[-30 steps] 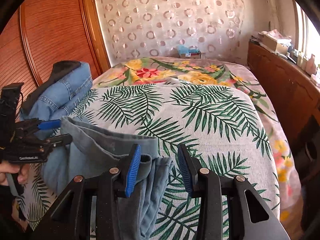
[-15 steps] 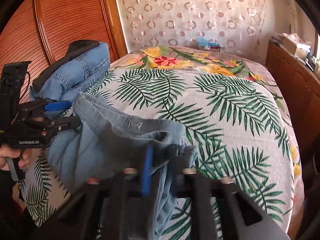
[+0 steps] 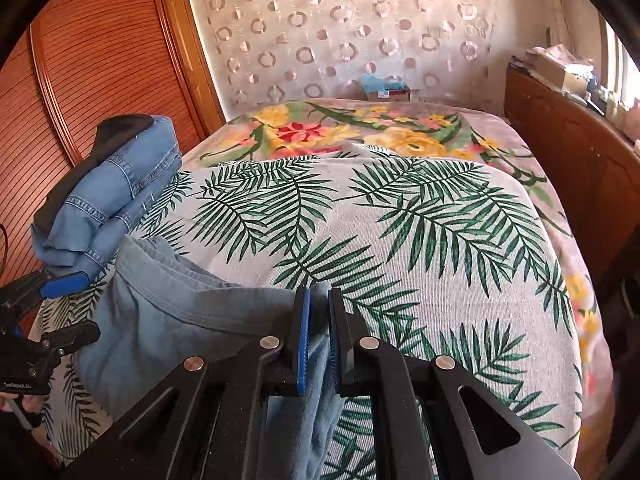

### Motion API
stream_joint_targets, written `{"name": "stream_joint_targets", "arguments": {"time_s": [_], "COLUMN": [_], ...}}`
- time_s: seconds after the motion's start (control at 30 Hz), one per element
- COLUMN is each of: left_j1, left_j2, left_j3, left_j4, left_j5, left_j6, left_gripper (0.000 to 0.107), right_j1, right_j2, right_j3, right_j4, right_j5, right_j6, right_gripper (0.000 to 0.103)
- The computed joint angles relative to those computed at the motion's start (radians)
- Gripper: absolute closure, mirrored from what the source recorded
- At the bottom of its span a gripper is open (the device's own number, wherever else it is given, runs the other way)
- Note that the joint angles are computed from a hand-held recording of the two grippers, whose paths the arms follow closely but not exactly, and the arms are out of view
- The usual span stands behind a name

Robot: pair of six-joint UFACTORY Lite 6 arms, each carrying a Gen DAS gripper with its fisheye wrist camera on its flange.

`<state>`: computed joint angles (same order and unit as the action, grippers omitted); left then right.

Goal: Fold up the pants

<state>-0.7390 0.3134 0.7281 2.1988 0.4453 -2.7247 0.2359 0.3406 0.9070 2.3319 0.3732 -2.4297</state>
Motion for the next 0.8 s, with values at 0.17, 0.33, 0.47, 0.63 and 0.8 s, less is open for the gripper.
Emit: {"name": "stream_joint_targets", "arguments": {"time_s": [0.17,0.33,0.47,0.63,0.8], "left_j1": [-0.038,-0.095,-0.138,-0.136,-0.116], "left_j2": [-0.037,-0.079,-0.066,-0.031,-0.001], "left_j3": [-0.061,-0.137,-0.151,-0.143,-0.138], "left_j4": [0.026,0.019,-0.038,-0.079,-0.072], "left_j5": [0.014,0.035,0.051,0.058,0.053], "left_j6": [-0.065,-0.114,-0.085,-0.049,-0.06], "left_gripper": [0.032,0.032,0.032,0.032,0.032], "right_j1": [-0.031,-0.085,-0.146,-0.208,-0.248], "right_j2": [-0.159,-0.346,-0.444,-0.481,-0.523], "right_j3": [-0.146,-0.352,-0.46,-0.509,-0.523], "right_j4": [-0.125,-0.236,-0.392,-0.509,-0.627], "right_j5": [-0.008,0.033,0.078,0.12,0.134], "right_j6": [0.071,0.101,0.205,0.269,0.332], "right_gripper": [0.073,0.073,0.073,0.073,0.1]}}
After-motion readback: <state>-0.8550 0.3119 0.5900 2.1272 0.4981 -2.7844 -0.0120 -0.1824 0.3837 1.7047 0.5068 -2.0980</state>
